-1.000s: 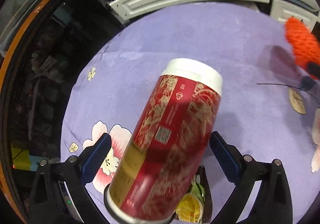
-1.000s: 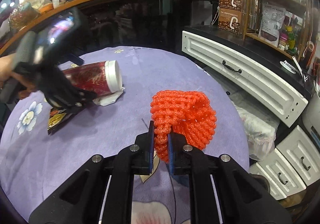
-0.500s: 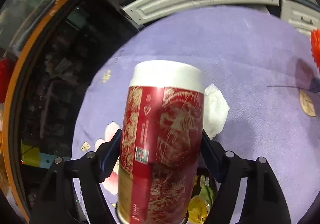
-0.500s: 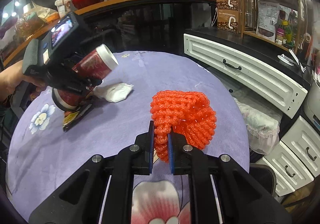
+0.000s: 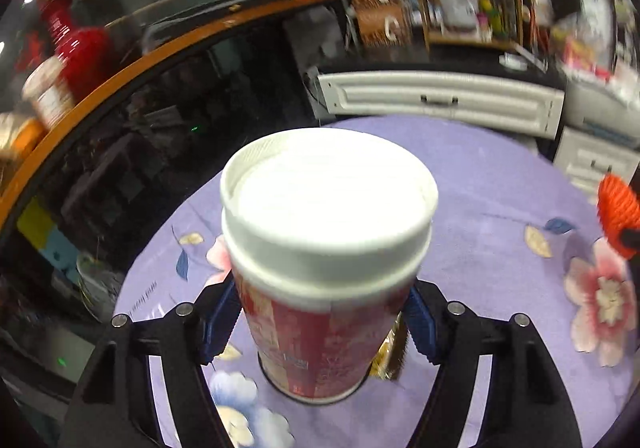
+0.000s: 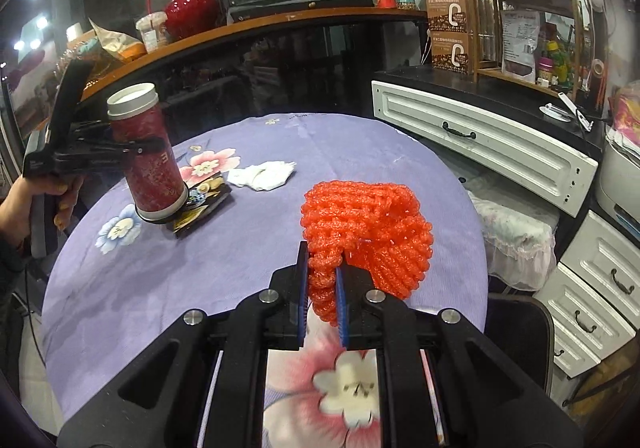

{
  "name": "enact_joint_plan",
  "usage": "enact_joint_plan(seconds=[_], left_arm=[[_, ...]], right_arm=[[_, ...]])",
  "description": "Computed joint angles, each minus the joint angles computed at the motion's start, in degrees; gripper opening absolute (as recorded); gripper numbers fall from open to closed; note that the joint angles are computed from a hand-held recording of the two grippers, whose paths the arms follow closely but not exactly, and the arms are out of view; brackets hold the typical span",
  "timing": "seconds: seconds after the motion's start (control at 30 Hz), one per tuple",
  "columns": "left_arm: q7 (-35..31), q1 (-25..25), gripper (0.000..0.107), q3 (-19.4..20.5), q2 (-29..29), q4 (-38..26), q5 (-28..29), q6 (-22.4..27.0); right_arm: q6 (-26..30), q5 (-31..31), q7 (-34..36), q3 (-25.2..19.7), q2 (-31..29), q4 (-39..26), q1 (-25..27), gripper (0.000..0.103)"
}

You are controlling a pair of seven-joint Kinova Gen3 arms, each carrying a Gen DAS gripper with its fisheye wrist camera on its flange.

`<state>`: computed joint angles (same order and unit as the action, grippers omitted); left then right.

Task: Collect trash
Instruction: 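Carry the net over the bin with the right gripper while the left lifts the red cup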

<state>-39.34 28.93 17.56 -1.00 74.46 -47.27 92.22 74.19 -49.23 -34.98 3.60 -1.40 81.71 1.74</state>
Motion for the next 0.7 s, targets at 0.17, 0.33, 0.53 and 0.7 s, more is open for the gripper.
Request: enact_joint_plan(seconds=[0.17,0.33,0.53,0.7], left_arm=[[6.1,4.3,0.07,4.1,-0.6,2.0,-5.8,3.6],[11.1,8.6,0.07,7.9,-0.9,0.9,-8.5,6.4],[17.4,17.0,0.07,11.1,2.9,-1.7,-14.6,8.7],[18.3,23.8,0.07,10.7,7.7,-5.5,-19.4,8.0]], right_arm=[[2.7,-2.1,2.7,2.7,-2.6,2.6,1.6,0.012],[6.1,-4.2,5.8,6.6,-4.1,4.8,3.8,0.012],[9.6,-5.5,9.0,10.8,-3.6,6.8,8.8,0.012],[11.6,-5.3,11.2,12.6,-1.5,6.9,14.0,0.012]])
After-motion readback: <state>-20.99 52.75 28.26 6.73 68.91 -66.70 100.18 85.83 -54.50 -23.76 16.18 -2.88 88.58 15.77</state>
